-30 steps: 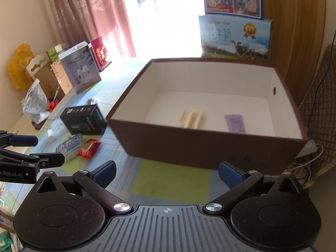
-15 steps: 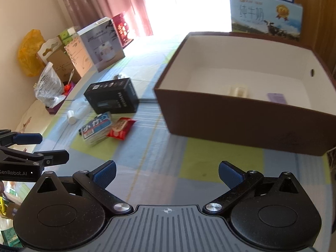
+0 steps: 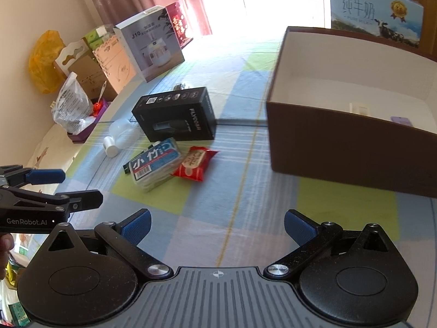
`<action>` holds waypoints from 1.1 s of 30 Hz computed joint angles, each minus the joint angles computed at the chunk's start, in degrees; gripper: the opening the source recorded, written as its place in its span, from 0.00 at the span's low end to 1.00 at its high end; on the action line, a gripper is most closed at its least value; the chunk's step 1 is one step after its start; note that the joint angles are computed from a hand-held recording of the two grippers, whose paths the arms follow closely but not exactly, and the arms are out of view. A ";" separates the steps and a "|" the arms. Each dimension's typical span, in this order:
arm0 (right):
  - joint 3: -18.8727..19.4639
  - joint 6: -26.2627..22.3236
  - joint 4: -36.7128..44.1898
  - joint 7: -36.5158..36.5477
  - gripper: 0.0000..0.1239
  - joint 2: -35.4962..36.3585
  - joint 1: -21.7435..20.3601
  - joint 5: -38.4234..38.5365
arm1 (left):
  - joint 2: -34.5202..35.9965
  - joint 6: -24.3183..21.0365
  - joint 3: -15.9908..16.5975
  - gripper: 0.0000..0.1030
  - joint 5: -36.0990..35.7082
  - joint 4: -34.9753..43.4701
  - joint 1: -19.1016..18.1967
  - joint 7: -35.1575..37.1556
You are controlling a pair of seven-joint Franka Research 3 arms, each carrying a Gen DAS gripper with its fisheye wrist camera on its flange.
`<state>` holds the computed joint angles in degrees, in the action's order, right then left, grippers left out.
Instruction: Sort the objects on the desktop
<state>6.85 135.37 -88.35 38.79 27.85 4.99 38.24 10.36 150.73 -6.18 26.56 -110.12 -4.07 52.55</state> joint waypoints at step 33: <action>2.88 10.45 7.28 5.43 0.39 11.07 3.94 -4.66 | 18.23 5.91 -3.17 0.63 -14.77 14.23 6.51 34.62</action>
<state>9.73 145.82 -81.07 44.23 38.92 8.93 33.57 28.59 156.63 -9.35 11.79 -95.89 2.43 87.17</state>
